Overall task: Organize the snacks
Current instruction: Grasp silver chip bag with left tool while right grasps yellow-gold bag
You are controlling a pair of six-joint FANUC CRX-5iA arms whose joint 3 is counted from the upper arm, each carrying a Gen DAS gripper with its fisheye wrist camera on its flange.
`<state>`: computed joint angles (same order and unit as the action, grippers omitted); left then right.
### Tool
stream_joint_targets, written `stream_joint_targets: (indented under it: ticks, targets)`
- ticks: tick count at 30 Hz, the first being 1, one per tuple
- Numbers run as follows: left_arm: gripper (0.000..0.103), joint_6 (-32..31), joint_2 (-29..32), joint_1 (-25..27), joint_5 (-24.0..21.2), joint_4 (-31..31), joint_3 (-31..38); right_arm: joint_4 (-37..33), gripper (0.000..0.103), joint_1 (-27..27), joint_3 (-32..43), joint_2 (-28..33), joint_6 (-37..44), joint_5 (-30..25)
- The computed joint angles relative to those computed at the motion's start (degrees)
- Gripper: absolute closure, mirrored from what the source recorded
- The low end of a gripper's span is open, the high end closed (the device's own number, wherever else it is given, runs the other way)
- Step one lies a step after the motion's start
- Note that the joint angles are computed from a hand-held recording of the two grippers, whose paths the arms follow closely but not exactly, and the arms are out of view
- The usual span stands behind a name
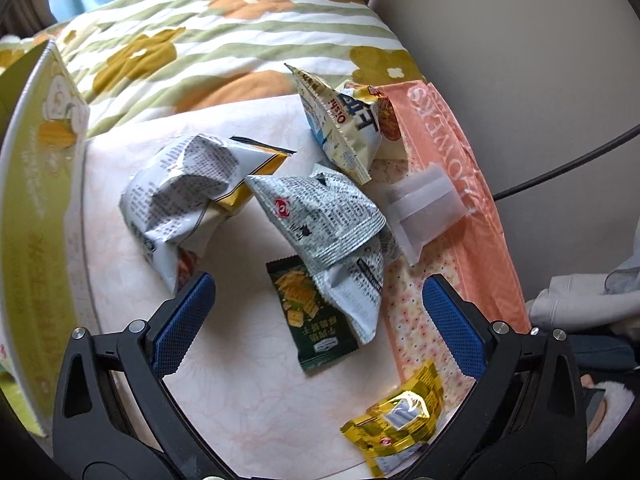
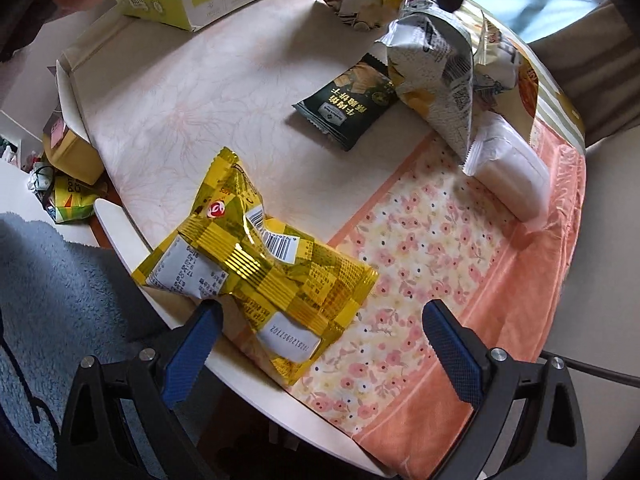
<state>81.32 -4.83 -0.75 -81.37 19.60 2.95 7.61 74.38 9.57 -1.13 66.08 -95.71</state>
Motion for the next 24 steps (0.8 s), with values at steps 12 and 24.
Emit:
stream_joint_targets:
  ticks: [12,24]
  targets:
    - [0.016,2.0,7.2,-2.5,1.2,1.0,2.7,-4.3,0.016,-4.4,-0.7,0.7,2.2,7.4]
    - [0.055,-0.8,6.9,-0.6,0.7,6.2,-0.7,-8.7,0.029,-8.6,0.0,1.1,-1.2,10.4]
